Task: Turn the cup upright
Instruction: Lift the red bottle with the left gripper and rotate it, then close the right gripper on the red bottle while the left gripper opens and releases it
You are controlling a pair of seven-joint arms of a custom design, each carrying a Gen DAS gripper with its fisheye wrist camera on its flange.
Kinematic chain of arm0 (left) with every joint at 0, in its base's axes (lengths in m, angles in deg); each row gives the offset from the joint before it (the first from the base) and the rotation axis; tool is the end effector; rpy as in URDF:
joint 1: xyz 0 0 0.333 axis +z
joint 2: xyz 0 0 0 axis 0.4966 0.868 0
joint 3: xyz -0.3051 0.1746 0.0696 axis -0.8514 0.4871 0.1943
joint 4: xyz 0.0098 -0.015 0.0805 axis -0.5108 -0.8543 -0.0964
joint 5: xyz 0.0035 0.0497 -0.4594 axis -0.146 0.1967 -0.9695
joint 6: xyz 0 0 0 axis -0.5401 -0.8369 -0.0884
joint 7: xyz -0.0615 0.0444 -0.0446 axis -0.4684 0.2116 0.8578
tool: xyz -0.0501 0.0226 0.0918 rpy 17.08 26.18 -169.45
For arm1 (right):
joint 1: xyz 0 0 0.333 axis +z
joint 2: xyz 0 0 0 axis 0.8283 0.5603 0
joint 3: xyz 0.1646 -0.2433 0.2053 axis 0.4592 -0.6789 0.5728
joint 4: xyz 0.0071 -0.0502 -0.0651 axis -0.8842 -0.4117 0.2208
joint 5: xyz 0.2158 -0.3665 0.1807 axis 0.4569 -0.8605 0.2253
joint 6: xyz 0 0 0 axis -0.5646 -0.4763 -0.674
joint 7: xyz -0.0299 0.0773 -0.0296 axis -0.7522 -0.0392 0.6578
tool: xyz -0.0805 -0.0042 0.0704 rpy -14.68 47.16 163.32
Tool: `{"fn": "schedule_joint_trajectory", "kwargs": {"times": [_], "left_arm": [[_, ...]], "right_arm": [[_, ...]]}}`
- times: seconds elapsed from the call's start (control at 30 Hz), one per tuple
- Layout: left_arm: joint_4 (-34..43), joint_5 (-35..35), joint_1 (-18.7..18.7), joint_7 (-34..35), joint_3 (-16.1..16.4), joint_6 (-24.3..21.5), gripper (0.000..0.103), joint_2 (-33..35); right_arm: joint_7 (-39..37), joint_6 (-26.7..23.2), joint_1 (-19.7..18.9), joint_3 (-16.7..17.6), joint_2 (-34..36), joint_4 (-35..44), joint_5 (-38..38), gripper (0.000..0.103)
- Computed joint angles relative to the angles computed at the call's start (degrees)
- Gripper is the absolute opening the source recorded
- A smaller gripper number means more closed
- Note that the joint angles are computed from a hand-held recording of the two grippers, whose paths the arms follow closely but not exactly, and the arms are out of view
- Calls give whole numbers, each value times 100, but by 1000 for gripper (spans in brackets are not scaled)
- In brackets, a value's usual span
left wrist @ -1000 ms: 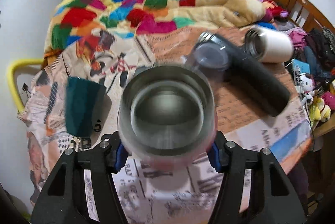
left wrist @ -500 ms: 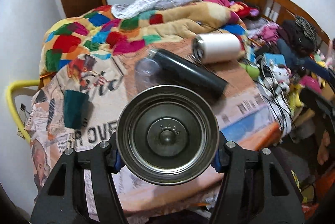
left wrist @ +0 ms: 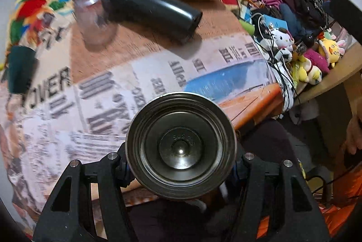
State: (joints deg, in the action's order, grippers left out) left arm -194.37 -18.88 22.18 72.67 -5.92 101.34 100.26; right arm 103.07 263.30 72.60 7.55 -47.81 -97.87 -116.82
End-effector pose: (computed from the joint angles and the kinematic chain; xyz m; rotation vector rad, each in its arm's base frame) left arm 0.6979 -0.2269 0.3528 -1.5497 2.6173 -0.6290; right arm 0.6271 0.1787 0.4384 -1.7242 1.5283 -0.7129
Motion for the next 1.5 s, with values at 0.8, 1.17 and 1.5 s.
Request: {"fn": "schedule_joint_trajectory", "kwargs": {"times": [0.8, 1.17, 1.5], "left_arm": [[983, 269, -91, -401, 78, 500, 61, 942], [-415, 100, 76, -457, 240, 1880, 63, -134], [-1437, 1315, -339, -2139, 1228, 3141, 66, -609]], "right_arm": [[-3101, -505, -357, 775, 501, 130, 3178, 103], [-5653, -1077, -1537, 2488, 877, 553, 6083, 100], [-6324, -2538, -1153, 2452, 1807, 1753, 7414, 86]]}}
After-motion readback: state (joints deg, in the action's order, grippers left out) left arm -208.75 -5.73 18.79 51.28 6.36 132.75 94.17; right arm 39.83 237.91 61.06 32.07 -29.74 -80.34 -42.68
